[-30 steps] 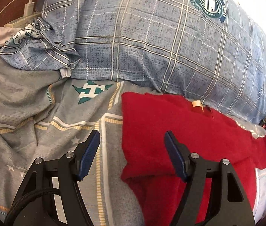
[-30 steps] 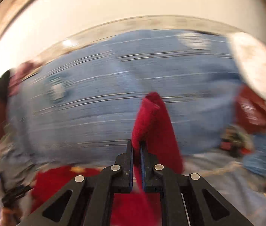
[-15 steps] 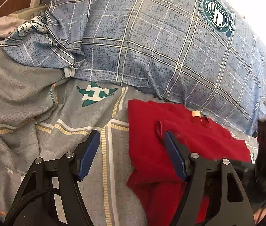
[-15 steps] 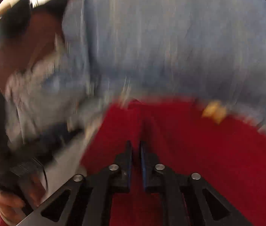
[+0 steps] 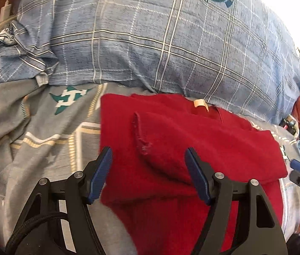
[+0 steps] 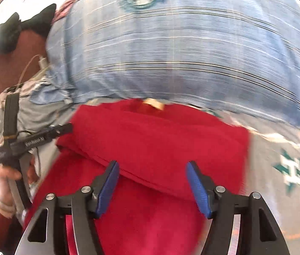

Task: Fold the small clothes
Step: 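Fold the held sleeve across the sweater body with the right tool, release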

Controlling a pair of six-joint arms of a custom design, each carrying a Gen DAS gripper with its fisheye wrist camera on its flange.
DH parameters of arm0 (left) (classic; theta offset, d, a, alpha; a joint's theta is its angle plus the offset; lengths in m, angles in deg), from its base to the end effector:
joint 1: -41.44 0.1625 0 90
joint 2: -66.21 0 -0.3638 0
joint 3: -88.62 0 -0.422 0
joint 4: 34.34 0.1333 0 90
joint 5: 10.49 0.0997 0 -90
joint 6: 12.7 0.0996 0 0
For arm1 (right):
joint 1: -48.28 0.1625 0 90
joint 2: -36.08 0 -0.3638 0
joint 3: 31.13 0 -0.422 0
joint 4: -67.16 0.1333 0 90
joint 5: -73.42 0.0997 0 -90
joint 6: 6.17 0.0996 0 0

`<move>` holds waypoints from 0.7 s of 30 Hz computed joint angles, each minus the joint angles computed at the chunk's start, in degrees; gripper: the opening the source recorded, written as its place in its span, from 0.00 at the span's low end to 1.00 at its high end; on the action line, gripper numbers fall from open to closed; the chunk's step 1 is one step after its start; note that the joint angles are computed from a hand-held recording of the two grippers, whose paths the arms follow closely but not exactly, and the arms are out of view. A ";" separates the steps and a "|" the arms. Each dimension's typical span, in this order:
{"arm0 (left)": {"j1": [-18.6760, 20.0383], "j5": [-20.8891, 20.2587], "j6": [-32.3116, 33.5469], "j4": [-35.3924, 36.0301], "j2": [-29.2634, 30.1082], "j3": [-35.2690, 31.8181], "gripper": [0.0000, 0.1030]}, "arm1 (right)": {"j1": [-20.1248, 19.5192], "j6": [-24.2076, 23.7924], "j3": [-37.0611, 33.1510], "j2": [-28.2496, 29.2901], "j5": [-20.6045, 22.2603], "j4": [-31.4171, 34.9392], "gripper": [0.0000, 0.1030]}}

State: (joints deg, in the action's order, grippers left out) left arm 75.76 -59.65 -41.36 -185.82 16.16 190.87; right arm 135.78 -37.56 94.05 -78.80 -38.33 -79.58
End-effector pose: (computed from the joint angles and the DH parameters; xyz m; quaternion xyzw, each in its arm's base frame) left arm -0.3860 -0.5038 0.0497 0.1908 0.9148 -0.2896 0.2068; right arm 0.0789 -0.4017 0.4256 0.1531 -0.8925 0.3198 0.2787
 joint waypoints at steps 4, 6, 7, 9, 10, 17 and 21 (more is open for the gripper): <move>0.16 -0.33 1.80 4.00 3.46 -4.51 0.30 | -4.91 0.13 0.44 -4.85 1.46 1.13 0.61; 0.54 -0.45 1.39 9.45 5.34 -8.00 0.13 | -7.43 1.86 -0.06 -6.33 2.72 1.92 0.61; 0.60 -0.71 1.48 10.29 5.43 -8.61 0.13 | -8.49 2.67 -0.47 -6.88 3.33 2.45 0.61; 0.45 -1.36 1.78 9.80 4.19 -8.58 0.12 | -10.19 4.18 -1.20 -7.60 4.74 2.93 0.61; 0.29 -1.62 1.86 8.88 3.11 -7.96 0.12 | -10.57 4.88 -1.42 -7.42 5.21 2.26 0.63; -0.72 2.94 -1.11 5.71 -3.49 -1.13 0.12 | -11.29 8.03 -3.94 -3.18 5.33 0.81 0.72; 1.22 -1.67 -3.93 4.50 -5.06 1.52 0.12 | -10.37 9.52 -6.04 2.00 2.62 -1.06 0.72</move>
